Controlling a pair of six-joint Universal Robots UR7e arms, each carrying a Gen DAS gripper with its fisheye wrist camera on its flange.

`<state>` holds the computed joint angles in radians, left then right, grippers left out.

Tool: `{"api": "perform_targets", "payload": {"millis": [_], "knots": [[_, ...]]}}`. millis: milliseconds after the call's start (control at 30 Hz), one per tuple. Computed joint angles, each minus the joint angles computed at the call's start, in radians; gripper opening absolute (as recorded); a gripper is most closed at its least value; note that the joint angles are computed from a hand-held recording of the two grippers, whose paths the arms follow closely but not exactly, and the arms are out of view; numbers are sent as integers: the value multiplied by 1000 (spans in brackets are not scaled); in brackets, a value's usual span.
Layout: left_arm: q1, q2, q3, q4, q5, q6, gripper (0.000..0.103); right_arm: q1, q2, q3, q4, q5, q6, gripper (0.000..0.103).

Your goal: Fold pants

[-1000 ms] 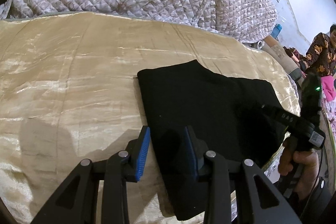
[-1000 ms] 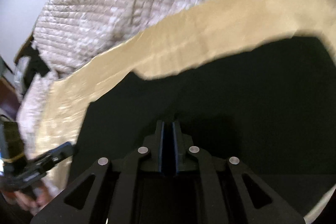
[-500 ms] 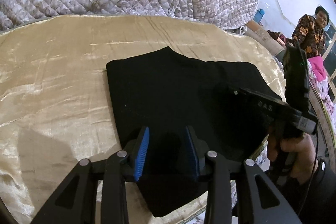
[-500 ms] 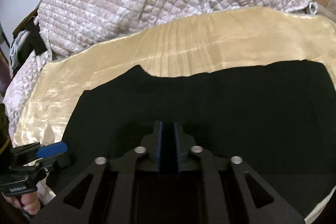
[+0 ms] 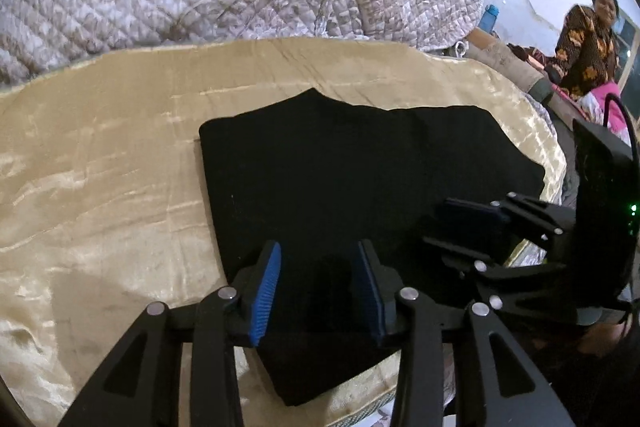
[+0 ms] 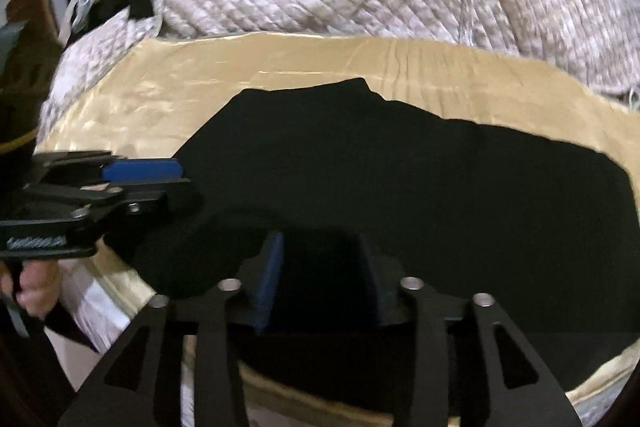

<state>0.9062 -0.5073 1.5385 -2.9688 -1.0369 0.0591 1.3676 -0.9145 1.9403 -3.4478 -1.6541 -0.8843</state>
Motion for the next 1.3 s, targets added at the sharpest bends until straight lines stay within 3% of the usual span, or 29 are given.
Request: {"api": "perform_targets", "payload": {"millis": [167, 267, 367, 500, 700, 900, 1067, 1167, 1300], "knots": [[-13, 6, 5, 3, 18, 15, 44, -13, -15, 15, -46, -33, 32, 55], [-20, 10, 2, 7, 49, 14, 44, -23, -28, 5, -58, -71, 122, 55], [-26, 8, 6, -9, 70, 14, 44, -31, -49, 7, -70, -57, 191, 55], [-33, 9, 6, -29, 94, 21, 44, -21, -58, 23, -90, -28, 183, 54], [-35, 8, 10, -32, 105, 28, 44, 11, -36, 24, -59, 0, 130, 39], [-29, 16, -5, 25, 94, 14, 44, 13, -13, 5, 5, -50, 100, 35], [-34, 15, 3, 20, 91, 21, 44, -6, -29, 2, -30, -99, 186, 35], [-36, 8, 11, 4, 79, 26, 45, -38, -57, 18, -81, -82, 245, 35], [-34, 6, 13, -2, 80, 16, 44, -125, -120, 73, -197, 22, 391, 39]]}}
